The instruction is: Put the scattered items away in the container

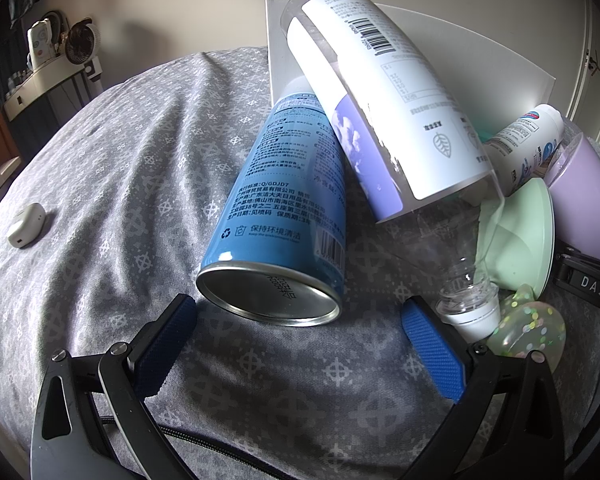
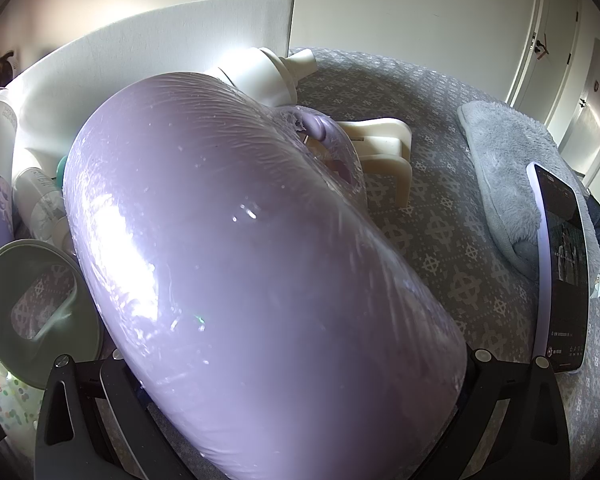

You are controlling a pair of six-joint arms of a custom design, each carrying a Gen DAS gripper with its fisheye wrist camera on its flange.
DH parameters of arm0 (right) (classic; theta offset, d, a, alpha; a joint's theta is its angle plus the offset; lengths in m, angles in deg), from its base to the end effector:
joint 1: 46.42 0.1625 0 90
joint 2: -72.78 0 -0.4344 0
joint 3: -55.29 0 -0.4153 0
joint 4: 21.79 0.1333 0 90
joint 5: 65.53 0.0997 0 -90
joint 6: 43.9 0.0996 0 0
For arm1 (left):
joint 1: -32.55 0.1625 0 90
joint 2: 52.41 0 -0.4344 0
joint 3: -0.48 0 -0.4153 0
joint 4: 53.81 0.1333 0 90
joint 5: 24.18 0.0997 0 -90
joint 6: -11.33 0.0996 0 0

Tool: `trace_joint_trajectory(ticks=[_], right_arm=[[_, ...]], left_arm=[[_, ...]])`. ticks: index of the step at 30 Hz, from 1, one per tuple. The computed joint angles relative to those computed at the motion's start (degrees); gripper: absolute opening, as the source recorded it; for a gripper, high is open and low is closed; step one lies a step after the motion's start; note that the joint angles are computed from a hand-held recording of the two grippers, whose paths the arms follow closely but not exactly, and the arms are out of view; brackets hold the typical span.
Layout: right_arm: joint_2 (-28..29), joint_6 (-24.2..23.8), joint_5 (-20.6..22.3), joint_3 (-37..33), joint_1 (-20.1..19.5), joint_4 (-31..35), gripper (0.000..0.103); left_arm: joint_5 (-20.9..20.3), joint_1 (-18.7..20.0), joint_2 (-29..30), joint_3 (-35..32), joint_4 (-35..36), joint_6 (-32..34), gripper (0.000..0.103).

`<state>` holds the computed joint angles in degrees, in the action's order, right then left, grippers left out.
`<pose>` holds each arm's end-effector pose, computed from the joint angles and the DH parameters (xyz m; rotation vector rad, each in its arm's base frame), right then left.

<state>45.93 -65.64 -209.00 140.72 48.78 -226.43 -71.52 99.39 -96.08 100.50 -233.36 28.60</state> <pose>0.1173 -0.7012 0.0539 -0.0542 -2.0143 0.8844 -0.0781 -0.6930 0.1100 0.5505 2.2800 -0.7404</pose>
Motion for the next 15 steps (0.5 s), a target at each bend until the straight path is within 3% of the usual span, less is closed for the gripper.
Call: trace_joint_trajectory(ticks=[12, 15], right_arm=[[0.0, -0.2, 0.0, -0.1, -0.1, -0.2, 0.103], [0.0, -0.3, 0.2, 0.0, -0.2, -0.3, 0.103]], left_arm=[[0.7, 0.1, 0.7, -0.1, -0.8, 0.7, 0.103], [-0.8, 0.3, -0.9, 0.3, 3.0, -1.1, 0.103]])
